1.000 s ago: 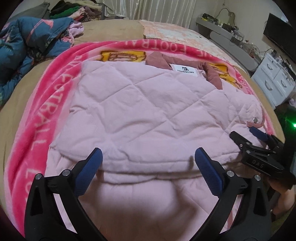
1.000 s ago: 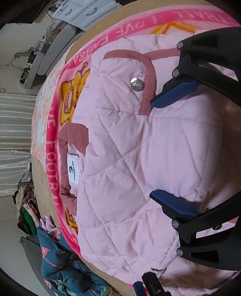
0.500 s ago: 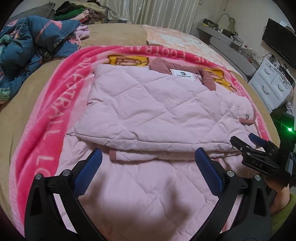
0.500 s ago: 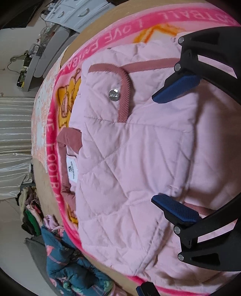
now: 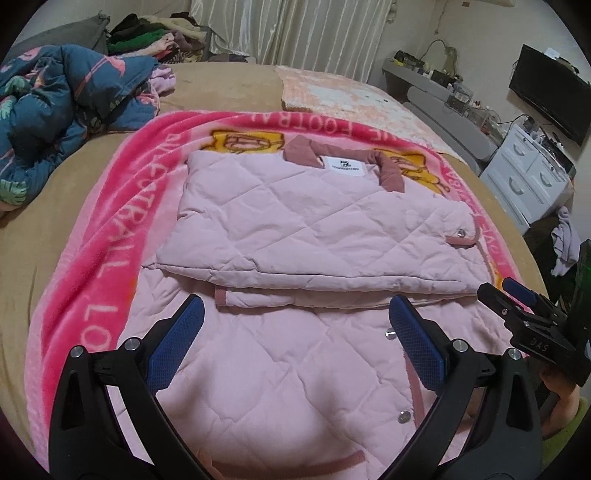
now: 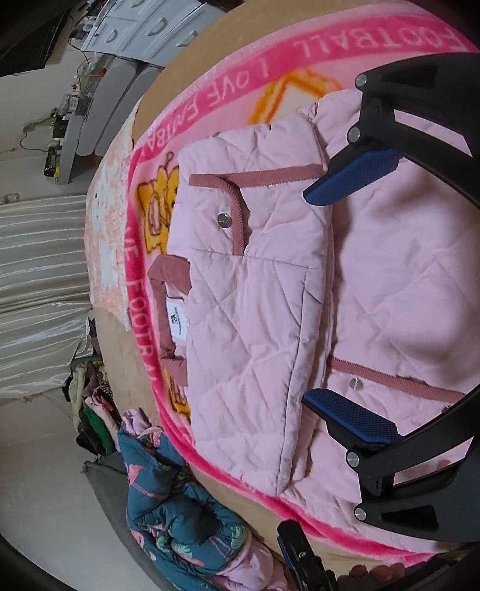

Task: Fold large clothes

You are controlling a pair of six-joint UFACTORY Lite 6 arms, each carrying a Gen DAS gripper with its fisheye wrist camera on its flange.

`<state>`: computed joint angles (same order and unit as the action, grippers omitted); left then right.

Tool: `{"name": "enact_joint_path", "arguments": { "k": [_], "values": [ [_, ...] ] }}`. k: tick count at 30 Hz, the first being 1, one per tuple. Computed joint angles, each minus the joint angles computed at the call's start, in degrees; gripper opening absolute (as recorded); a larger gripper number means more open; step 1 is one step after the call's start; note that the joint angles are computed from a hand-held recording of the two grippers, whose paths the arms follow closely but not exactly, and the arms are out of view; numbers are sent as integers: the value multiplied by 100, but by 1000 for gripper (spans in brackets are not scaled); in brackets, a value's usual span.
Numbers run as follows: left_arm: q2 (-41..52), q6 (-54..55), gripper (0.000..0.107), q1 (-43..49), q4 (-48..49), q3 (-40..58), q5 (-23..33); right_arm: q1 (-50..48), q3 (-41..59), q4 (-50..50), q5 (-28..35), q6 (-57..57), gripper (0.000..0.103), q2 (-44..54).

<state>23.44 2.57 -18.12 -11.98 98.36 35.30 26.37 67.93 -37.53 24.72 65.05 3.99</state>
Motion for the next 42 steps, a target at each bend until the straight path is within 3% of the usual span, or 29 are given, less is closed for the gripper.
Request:
{"name": "enact_joint_path", "arguments": {
  "k": [9,22,42],
  "values": [
    [-704,33,94,-48,-70,-496,-23,435,-90,-227,419,269,99,-600],
    [-1831,195,94,-6,-360,-1402,-129,1565,-117,-1324,1664,1259,99,-1299],
    [-3532,-167,94,-276,89,-2830,-273,3277,-557,-1965,3190,2245,99,-2369]
  ]
}}
